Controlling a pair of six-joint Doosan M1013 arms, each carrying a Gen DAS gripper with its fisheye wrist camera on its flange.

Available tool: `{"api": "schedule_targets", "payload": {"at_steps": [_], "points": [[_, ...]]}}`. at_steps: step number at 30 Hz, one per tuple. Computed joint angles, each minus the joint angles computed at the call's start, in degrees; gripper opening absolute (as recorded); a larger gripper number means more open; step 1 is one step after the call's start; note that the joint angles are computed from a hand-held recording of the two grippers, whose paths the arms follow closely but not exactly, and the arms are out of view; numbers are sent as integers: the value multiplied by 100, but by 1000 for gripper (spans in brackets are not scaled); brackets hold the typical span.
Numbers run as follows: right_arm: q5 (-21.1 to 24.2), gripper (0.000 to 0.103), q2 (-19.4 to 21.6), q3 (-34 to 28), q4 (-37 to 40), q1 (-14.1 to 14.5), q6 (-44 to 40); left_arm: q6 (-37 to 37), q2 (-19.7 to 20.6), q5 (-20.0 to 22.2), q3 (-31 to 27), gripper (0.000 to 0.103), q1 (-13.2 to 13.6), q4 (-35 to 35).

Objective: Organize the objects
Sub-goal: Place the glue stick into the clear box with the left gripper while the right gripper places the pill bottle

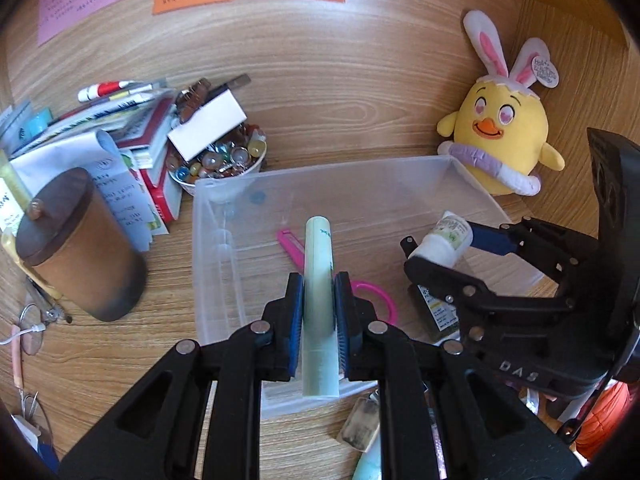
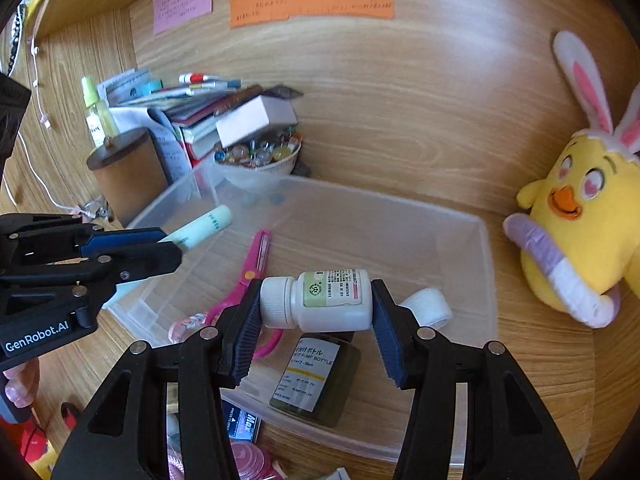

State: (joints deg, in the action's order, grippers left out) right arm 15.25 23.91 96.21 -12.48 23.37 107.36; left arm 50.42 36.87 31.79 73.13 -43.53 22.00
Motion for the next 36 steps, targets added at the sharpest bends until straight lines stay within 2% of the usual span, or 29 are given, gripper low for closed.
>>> {"api": "schedule_targets", "payload": {"at_steps": [4, 10, 14, 16, 19, 21, 27, 31, 33, 36], "points": [[100, 48, 49, -34, -26, 25, -89, 310, 92, 52, -109, 15, 36, -362], [182, 49, 69, -67, 178, 9, -241, 111, 45, -16, -43, 14, -4, -97], [224, 61, 34, -54, 110, 0, -161, -251, -62, -82, 79, 15, -64, 357], [170, 66, -7, -10, 10, -2, -60, -317, -128, -145, 159, 19, -78, 435], [125, 68, -84, 53, -224, 4, 142, -637, -223, -160, 278, 35, -118, 734], [77, 71, -149, 109, -452, 18, 343, -840, -298, -180, 379, 52, -146, 921], [-94, 82, -434, 435, -1456, 61, 1368, -1643, -583, -343, 800, 81, -245, 1699], [-174, 83, -658, 734, -2330, 97, 2265, -1757, -725, -337, 1029, 81, -322, 1877], [-250, 83, -765, 885, -2397, 108, 2392, -1701, -768, -340, 1125, 83, -350, 1807], [-322, 84, -886, 1075, -2281, 129, 2361, -1773, -820, -301, 1286, 93, -412, 1834]]}}
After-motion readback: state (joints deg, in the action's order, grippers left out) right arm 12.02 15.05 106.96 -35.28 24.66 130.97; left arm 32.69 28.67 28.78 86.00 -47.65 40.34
